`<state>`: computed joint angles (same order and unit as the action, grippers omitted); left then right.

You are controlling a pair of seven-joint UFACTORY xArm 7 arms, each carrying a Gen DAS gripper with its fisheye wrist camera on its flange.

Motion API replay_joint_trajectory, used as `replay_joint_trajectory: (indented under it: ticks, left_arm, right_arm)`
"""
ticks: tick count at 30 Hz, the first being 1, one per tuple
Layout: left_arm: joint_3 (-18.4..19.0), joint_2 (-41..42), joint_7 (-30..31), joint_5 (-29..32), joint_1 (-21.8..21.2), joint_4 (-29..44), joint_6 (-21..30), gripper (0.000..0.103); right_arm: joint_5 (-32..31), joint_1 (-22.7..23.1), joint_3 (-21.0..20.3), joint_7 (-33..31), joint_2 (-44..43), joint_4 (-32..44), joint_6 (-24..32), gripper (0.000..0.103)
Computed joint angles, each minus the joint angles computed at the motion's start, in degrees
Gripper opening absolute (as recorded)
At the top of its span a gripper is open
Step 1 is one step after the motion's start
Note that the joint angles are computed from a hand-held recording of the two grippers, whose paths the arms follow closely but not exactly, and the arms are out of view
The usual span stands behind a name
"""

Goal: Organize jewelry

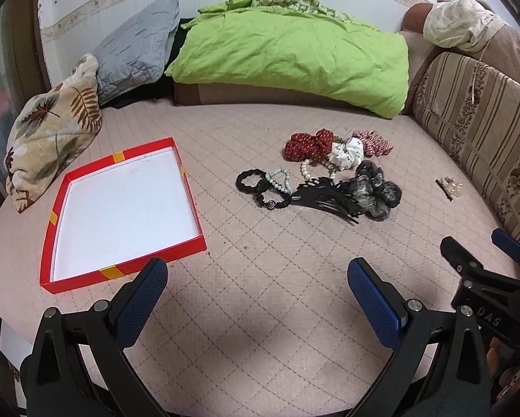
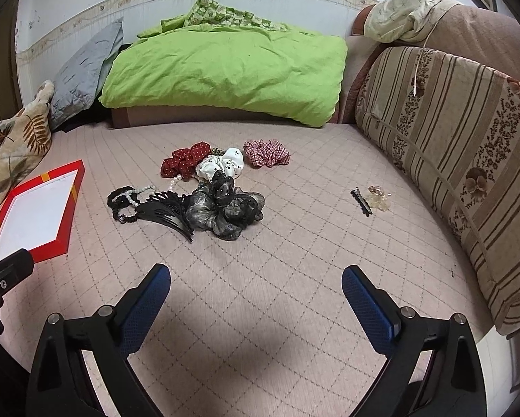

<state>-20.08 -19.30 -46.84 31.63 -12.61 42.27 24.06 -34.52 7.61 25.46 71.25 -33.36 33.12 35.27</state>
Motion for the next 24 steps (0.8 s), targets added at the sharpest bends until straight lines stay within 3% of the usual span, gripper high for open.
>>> replay_joint_trajectory:
  ticks: [8,13,17,24]
  left_arm:
    - [2.03,5.16,1.13,0.79,0.17,2.39,-1.34,0.1]
    - [4.82,9.89,5.25,-2.72,-1.71,5.5,-1.9,0.088]
    - [6.66,13.94,6.75,-3.38,-2.59,8.79,-1.85,0.087]
    - [9.94,21.71,14.66,-9.06,-5.14,15.85,-3.39,0.087]
  right_arm:
    - [-0.97,-1.22,-1.72,-0.86,3.86,0.78,-2.48,0.098]
    - [-2.13,-1.98,-2.99,-1.05,6.65,1.52,-4.46,0.095]
    - [-3.39,-2.55,-4.0,-1.34,9.19,2.63,-5.85,0.094]
    - [-6.66,-3.53,-6.48,-1.88,14.8,5.53,-9.05,0.091]
